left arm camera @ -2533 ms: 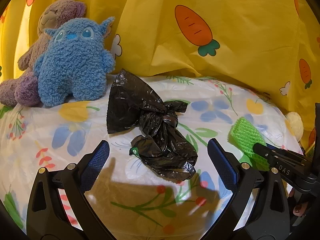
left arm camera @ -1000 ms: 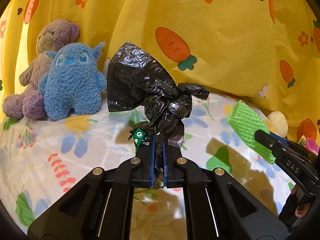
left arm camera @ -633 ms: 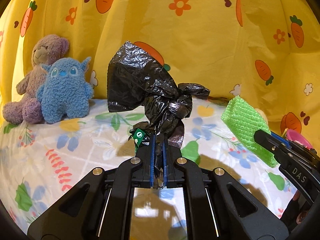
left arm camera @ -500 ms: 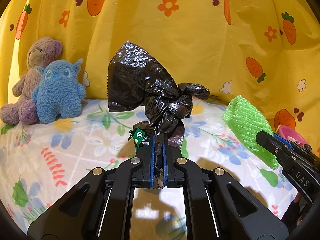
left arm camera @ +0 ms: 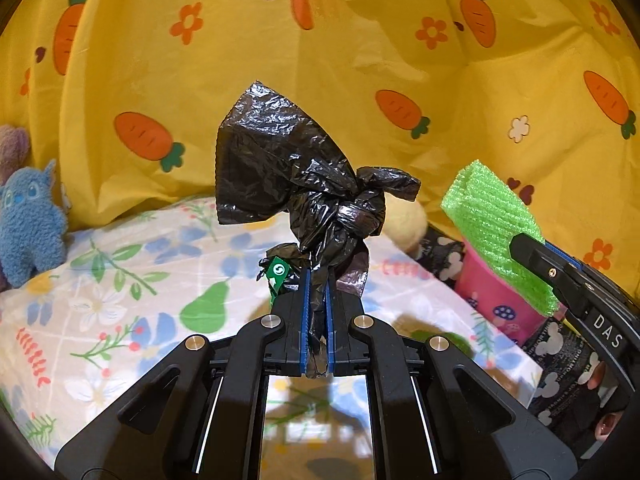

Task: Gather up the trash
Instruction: 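Lift and carry the black bag and green sleeve over the pink bucket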

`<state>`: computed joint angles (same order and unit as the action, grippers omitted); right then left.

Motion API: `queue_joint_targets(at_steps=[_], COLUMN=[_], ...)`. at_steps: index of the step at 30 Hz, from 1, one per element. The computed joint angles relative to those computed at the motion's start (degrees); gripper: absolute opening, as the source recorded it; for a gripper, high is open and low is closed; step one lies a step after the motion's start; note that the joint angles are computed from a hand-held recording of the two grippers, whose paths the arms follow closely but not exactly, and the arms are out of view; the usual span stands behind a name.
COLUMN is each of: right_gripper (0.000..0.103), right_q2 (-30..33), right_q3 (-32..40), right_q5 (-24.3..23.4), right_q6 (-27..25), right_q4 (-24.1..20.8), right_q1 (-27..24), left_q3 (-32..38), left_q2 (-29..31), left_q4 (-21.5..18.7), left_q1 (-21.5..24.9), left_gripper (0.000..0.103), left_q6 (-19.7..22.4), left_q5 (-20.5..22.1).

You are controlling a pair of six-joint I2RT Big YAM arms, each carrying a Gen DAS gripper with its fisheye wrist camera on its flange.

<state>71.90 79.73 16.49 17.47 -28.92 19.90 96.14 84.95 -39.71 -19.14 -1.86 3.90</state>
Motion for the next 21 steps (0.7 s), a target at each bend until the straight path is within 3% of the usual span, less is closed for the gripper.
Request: queue_joint_targets(at_steps=[8,17,21], right_gripper=[0.02,0.02,0.021], right_q2=[-6.1,-9.49,-9.36], right_q3=[-4.33,-6.89,-7.12], right_q5=[6.61,6.66,6.28], right_q6=[1.88,3.53,3.1], right_q4=[1.2,2.16,2.46], right_q1=[-7.26,-15.58,-17.63], left_q3=[9.22,25.58,31.55], left_q2=[7.96,20.92,25.42], left_q4=[-2.14,-9.81,-13.0], left_q1=[-8.54,-15.7,-17.03], left_gripper=[0.006,0.006,0.006], left_q6=[2.11,6.1,6.92], left_q5=[4.72,8.36,12.0])
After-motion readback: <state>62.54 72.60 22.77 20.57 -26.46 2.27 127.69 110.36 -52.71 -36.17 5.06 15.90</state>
